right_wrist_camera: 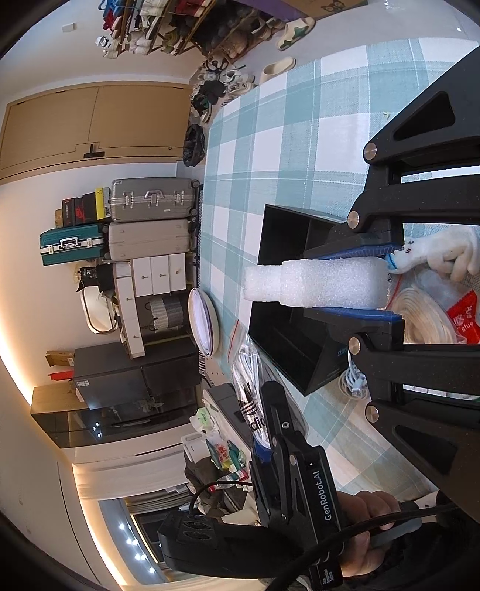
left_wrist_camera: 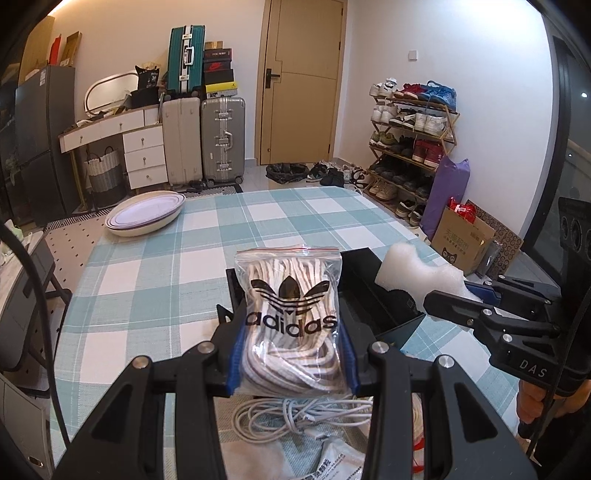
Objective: Organize soft objects
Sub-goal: 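Lift and carry the lace bag and foam block over the black box with both tools, then open both tools to drop the lace bag and foam block into the box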
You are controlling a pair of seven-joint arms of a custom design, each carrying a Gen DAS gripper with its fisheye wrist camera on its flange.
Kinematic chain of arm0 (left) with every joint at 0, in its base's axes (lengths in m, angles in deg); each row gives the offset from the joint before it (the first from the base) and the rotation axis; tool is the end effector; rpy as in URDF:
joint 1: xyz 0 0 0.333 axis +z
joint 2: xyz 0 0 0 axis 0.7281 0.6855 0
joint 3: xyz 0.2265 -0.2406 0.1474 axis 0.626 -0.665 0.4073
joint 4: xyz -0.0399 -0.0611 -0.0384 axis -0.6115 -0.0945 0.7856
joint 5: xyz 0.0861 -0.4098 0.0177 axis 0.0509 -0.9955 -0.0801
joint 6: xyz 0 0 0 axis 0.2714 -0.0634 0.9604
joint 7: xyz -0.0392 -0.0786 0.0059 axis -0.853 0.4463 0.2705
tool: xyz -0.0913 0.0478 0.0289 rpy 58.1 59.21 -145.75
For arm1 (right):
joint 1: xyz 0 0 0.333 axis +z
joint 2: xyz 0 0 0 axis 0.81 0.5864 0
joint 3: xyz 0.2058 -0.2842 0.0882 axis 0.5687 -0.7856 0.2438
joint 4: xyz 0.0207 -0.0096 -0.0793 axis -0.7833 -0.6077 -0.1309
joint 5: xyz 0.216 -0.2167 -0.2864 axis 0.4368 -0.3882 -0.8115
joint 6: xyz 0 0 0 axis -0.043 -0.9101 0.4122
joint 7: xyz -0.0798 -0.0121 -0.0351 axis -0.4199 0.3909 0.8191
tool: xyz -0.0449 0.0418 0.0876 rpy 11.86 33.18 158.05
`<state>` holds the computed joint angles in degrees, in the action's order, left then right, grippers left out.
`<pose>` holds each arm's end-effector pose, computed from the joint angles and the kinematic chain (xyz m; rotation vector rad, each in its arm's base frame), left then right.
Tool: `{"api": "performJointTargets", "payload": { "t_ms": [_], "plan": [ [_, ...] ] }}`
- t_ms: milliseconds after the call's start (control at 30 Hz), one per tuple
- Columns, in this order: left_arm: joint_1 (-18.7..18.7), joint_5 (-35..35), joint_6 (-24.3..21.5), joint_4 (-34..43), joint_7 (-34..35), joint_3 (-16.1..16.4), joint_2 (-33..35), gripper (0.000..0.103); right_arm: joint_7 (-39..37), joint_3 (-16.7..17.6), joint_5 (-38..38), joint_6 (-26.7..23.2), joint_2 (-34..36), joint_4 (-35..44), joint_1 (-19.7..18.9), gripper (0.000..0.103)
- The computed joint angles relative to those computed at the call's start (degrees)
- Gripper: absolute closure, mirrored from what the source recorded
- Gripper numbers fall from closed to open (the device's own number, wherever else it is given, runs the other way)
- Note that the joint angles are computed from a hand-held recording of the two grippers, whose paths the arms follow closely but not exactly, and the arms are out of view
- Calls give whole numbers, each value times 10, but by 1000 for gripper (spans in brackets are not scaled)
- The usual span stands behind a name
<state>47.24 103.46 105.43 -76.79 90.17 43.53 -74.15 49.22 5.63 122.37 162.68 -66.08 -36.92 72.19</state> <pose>0.5304 -0.1977 0.5584 -1.7746 1.5547 -0.8926 0.6029 0.3046 0.5341 -1.9717 0.8190 -0.3132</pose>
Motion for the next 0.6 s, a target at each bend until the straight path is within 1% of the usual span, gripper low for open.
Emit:
{"api": "performJointTargets", "payload": {
  "t_ms": [167,333,600],
  "plan": [
    [-15,-39,-13,19,42,12,26,62,56,-1,-59,2,29,28,2,81],
    [-34,-82,-25,35,85,27,47,62,106,12,-112,-3,57,54,-11,81],
    [-58,-107,-40,57,113,46,74,62,165,34,-188,-7,92,87,-29,81]
  ]
}}
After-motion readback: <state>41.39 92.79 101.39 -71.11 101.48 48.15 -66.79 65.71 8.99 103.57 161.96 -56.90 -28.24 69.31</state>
